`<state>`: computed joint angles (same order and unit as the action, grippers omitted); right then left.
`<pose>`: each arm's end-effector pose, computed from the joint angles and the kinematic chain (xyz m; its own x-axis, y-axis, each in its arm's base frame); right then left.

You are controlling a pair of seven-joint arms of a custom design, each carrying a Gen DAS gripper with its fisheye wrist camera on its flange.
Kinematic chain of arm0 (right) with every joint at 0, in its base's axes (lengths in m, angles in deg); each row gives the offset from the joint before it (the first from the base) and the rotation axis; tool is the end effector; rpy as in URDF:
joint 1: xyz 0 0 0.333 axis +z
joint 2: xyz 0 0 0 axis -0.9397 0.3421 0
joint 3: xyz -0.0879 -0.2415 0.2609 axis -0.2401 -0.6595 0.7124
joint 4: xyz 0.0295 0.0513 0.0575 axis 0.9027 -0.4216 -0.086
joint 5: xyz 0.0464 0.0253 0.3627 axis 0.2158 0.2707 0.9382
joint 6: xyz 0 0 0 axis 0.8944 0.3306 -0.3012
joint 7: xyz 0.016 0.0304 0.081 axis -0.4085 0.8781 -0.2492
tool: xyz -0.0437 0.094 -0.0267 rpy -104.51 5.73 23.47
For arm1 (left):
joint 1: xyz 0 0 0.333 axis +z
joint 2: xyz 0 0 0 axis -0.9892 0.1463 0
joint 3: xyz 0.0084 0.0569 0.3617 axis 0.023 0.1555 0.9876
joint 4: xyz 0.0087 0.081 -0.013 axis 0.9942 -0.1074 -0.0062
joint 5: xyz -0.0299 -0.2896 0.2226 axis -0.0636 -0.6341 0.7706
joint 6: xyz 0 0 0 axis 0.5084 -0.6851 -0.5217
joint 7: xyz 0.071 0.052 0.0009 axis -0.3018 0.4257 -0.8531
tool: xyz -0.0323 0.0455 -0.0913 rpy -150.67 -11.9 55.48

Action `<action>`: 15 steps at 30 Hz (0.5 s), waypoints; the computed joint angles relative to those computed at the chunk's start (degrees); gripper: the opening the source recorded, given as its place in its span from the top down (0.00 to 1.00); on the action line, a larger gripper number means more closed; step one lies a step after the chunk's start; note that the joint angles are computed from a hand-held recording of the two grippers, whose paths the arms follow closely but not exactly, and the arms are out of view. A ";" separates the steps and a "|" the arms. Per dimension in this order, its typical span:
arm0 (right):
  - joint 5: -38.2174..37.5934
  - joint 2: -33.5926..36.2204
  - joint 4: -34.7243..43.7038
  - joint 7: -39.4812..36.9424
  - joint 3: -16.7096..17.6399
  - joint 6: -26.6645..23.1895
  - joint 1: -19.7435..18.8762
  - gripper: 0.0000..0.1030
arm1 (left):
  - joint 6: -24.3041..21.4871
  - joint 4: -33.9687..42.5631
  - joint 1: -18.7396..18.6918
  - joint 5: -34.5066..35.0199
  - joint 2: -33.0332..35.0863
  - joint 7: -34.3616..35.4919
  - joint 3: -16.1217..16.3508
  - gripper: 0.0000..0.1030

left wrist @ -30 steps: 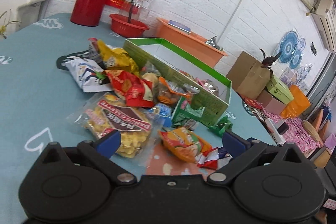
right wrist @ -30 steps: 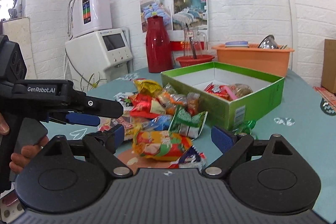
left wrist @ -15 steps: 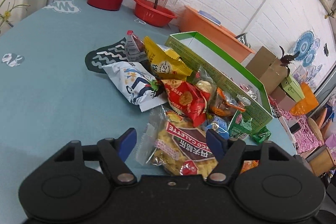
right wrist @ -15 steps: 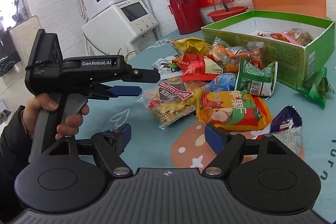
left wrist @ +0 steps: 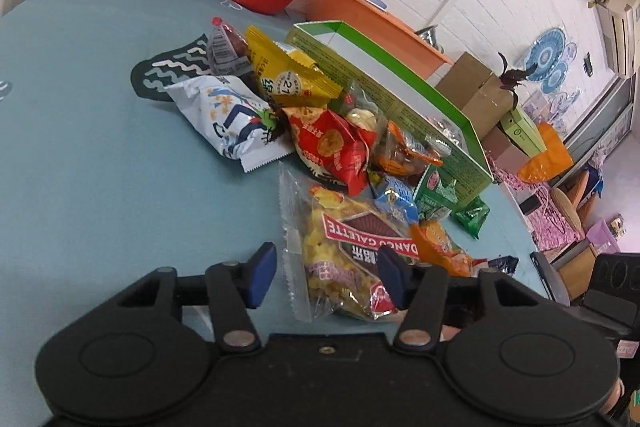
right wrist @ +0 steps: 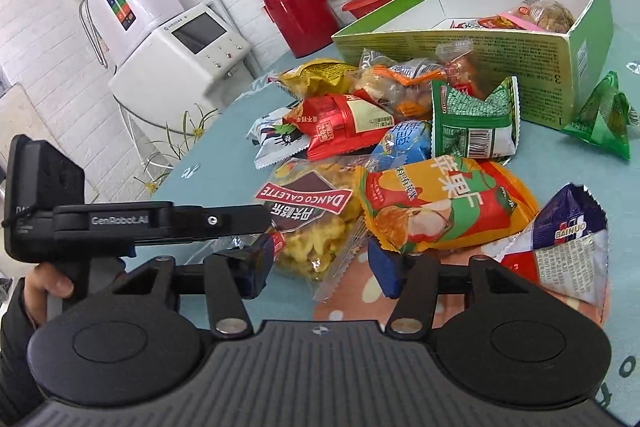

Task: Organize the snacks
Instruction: 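Grasp the DANCO CALETTE cracker bag with the left tool and drop it into the box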

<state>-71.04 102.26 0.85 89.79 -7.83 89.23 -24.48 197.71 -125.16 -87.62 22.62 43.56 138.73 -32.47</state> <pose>0.6415 0.5386 0.3528 0.0642 -0.8691 -0.4905 -0.6588 0.3322 -0.6749 0.7429 -0.3022 0.3429 -0.3651 -0.7873 0.4969 -0.7575 -0.0590 -0.6501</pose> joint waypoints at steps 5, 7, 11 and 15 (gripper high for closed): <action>0.57 2.85 4.54 -0.55 0.46 -0.72 -0.63 0.26 | -2.41 4.08 -3.84 2.12 1.34 -4.81 5.05 0.62; 0.84 3.22 5.48 -1.08 1.06 -1.78 -0.91 0.42 | -1.23 2.49 -3.37 1.75 0.58 -5.10 4.19 0.68; -0.68 0.75 1.65 -1.44 -0.23 1.33 0.27 0.48 | 5.28 -5.16 -0.89 1.18 -3.63 -3.15 0.49 0.69; -1.85 -0.96 -1.55 1.98 -9.29 6.17 5.03 0.48 | 11.05 -7.66 1.61 3.45 -4.95 -1.21 -4.47 0.69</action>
